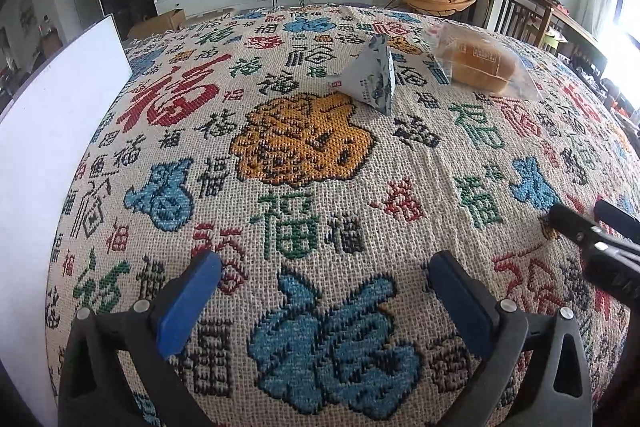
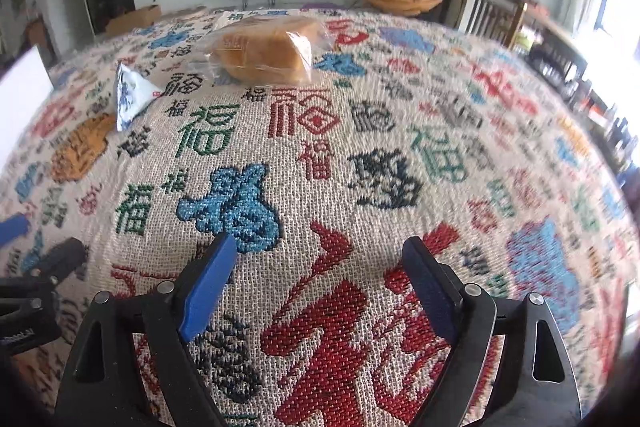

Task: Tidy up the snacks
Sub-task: 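Move both open tools back over the snacks on the table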

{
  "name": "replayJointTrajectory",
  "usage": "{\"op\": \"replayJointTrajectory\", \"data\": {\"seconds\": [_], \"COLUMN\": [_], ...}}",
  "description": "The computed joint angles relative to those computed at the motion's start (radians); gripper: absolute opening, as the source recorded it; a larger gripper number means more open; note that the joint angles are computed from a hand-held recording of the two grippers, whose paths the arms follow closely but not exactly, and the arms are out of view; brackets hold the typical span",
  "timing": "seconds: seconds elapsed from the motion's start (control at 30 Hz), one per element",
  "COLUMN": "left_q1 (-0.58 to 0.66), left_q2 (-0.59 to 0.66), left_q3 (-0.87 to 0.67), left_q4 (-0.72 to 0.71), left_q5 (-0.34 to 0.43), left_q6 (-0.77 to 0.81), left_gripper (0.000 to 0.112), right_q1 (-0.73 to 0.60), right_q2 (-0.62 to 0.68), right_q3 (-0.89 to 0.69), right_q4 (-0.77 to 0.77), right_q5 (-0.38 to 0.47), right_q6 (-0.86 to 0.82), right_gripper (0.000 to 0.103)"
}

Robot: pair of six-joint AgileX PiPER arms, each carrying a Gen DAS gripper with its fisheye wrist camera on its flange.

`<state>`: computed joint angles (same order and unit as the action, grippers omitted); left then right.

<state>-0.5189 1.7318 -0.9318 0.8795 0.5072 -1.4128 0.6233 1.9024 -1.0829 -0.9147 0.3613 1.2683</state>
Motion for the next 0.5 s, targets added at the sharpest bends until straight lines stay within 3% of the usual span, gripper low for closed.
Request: {"op": "replayJointTrajectory", "data": {"seconds": [0.07, 0.1, 0.23, 0.37, 0.43, 0.5], "left_q1": [-0.001, 0.0, -0.002, -0.001, -0.001, -0.001], "left_q2": [0.004, 0.005, 0.007, 0.009, 0.009, 0.008], "left_q3": [-0.003, -0.002, -0.003, -0.007, -0.007, -0.007], "left_q4": [0.002, 0.004, 0.006, 0.002, 0.002, 0.002], "left_q5": [0.0, -0.001, -0.001, 0.0, 0.0, 0.0], "left_q6": [-0.002, -0.004, -0.007, -0.003, -0.002, -0.003], "left_gripper": [0.103, 0.103, 0.103, 0.103, 0.103, 0.103], "right_q1": [-0.048, -0.047, 0.021, 0.012, 0.05, 0.063], "right_q2": [-0.028, -0.031, 0.01, -0.004, 0.01, 0.008], "right_q3": [0.045, 0.053, -0.015, 0.002, -0.024, -0.025], "right_q4": [0.024, -0.006, -0.028, 0.013, 0.002, 0.011], "right_q5": [-0.102, -0.107, 0.039, -0.011, 0.044, 0.045], "right_q6": [-0.011, 0.021, 0.016, 0.007, 0.023, 0.031], "right_gripper": [0.09, 0.09, 0.091, 0.092, 0.092, 0.092]}}
